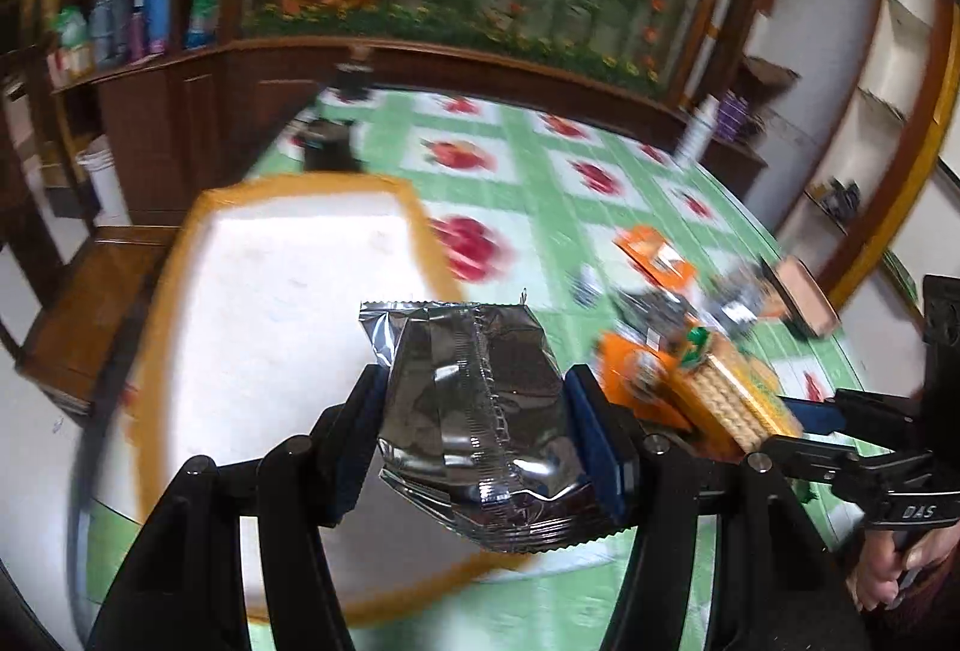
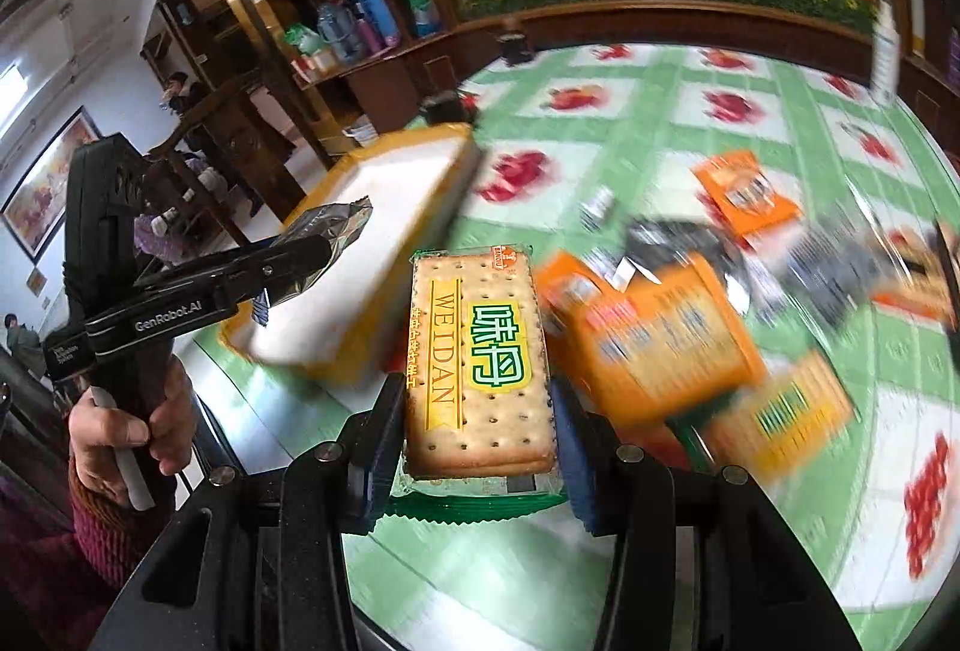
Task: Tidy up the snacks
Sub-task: 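Carry the foil packet and cracker pack into the white tray and release both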
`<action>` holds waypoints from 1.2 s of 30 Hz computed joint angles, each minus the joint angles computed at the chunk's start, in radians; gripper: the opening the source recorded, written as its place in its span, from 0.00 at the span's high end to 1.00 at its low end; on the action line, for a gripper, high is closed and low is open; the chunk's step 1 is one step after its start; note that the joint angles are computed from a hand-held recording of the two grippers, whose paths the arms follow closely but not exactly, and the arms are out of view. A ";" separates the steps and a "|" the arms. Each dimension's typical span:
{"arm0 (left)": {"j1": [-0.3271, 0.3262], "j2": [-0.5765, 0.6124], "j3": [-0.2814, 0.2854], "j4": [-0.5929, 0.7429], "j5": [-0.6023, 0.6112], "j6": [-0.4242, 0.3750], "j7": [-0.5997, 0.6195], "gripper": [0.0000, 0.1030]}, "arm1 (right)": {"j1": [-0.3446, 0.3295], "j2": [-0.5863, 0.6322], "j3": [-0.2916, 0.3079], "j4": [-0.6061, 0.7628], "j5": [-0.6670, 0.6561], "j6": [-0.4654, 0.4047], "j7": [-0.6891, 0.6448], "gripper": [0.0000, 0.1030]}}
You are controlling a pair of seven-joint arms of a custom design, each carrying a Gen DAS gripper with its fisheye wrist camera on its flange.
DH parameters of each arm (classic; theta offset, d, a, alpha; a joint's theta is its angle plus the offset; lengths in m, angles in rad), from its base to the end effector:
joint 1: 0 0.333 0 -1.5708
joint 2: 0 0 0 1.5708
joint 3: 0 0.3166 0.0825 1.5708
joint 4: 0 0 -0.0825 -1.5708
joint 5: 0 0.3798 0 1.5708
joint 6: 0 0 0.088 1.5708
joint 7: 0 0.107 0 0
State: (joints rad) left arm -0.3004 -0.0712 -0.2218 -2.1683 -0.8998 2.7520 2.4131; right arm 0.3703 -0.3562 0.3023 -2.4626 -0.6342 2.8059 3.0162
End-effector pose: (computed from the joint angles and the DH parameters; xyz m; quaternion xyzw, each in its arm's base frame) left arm 0.4977 -0.2521 0.4901 -0.4123 0.8169 -0.3966 0.0732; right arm 0.3451 0.3217 0.4916 -0.5756 0.7188 -0.1534 0.3585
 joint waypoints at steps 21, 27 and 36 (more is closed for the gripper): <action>0.088 0.438 0.027 0.464 0.612 -0.062 -0.552 0.42 | 0.096 0.727 -0.217 0.806 0.245 -0.107 -0.327 0.51; 0.060 0.438 0.046 0.429 0.710 -0.009 -0.607 0.42 | 0.101 0.815 -0.222 0.893 0.319 -0.138 -0.370 0.51; 0.015 0.445 0.088 0.429 0.854 0.026 -0.707 0.42 | 0.120 0.872 -0.237 0.969 0.347 -0.194 -0.418 0.51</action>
